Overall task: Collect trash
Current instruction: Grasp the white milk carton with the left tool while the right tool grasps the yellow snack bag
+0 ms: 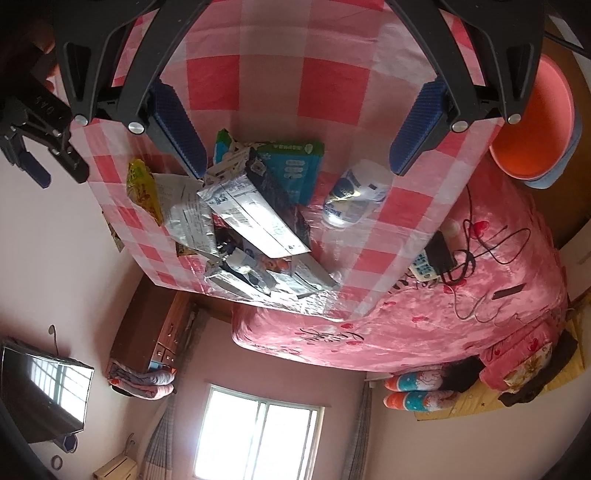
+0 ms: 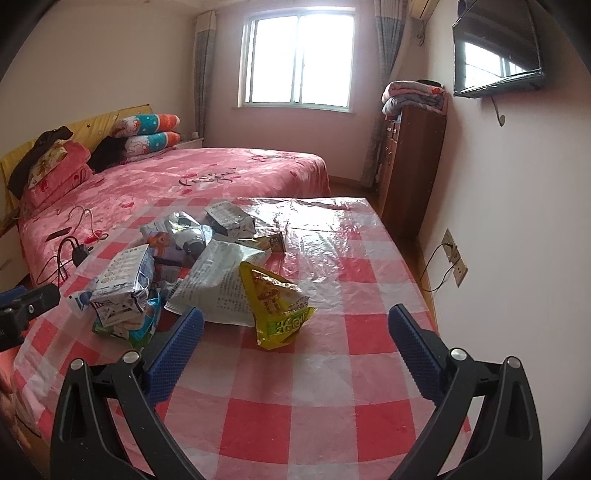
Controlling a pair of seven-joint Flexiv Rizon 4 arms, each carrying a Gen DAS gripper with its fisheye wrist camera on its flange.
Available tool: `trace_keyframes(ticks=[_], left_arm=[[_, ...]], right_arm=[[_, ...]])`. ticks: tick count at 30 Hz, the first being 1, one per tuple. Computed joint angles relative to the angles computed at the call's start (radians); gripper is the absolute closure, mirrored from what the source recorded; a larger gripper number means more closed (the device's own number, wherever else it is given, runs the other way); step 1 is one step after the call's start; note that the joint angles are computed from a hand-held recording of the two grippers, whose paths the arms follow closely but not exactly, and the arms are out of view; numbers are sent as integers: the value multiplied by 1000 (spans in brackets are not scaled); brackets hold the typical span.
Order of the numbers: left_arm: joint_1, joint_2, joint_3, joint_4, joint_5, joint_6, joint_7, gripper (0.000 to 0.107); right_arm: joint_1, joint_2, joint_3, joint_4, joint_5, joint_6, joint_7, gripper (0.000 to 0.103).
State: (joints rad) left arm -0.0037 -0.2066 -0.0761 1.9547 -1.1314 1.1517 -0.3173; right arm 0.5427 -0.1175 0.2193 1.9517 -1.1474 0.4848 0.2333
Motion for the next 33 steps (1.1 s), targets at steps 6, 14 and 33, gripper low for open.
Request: trace_keyframes(ticks=[6, 14, 33], left_arm=[[-1, -15, 10, -27, 127, -57, -92, 8], [4, -73, 19, -143, 368, -176, -312, 8], [-11, -291, 18, -469, 759, -333, -706, 32]], right_arm=[[-19, -7, -11, 18, 6, 54, -4, 4], [-149, 54, -51, 138, 7, 379, 133, 4], [-262, -92, -157, 93, 96, 872, -27, 23]])
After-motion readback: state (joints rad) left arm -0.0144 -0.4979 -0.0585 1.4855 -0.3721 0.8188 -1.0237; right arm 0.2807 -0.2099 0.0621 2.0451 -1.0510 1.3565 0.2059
